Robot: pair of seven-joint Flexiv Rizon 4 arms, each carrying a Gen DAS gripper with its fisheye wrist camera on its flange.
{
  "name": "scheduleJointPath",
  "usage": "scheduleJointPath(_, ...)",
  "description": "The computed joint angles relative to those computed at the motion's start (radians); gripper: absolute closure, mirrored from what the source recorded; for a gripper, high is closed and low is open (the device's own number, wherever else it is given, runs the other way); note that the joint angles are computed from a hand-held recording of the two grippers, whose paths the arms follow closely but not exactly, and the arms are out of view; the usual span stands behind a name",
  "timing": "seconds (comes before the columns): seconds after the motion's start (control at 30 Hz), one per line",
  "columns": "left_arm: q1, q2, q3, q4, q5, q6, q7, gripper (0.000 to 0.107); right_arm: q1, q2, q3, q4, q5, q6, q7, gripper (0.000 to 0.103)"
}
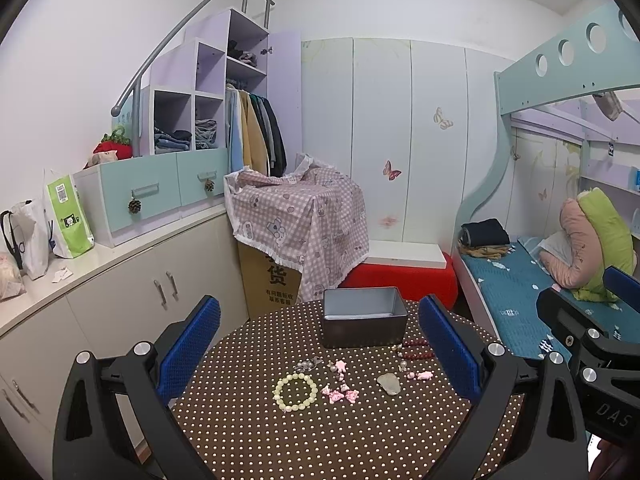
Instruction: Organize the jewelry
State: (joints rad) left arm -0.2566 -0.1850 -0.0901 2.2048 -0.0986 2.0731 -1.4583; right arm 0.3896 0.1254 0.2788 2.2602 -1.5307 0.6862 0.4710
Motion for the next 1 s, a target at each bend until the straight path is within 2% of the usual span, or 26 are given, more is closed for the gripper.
scheduleJointPath(1.0,0.002,0.002,0.001,0.012,0.006,0.011,-0.002,0.011,0.007,0.001,0.006,-0.002,0.012,-0.01,-0.004,0.007)
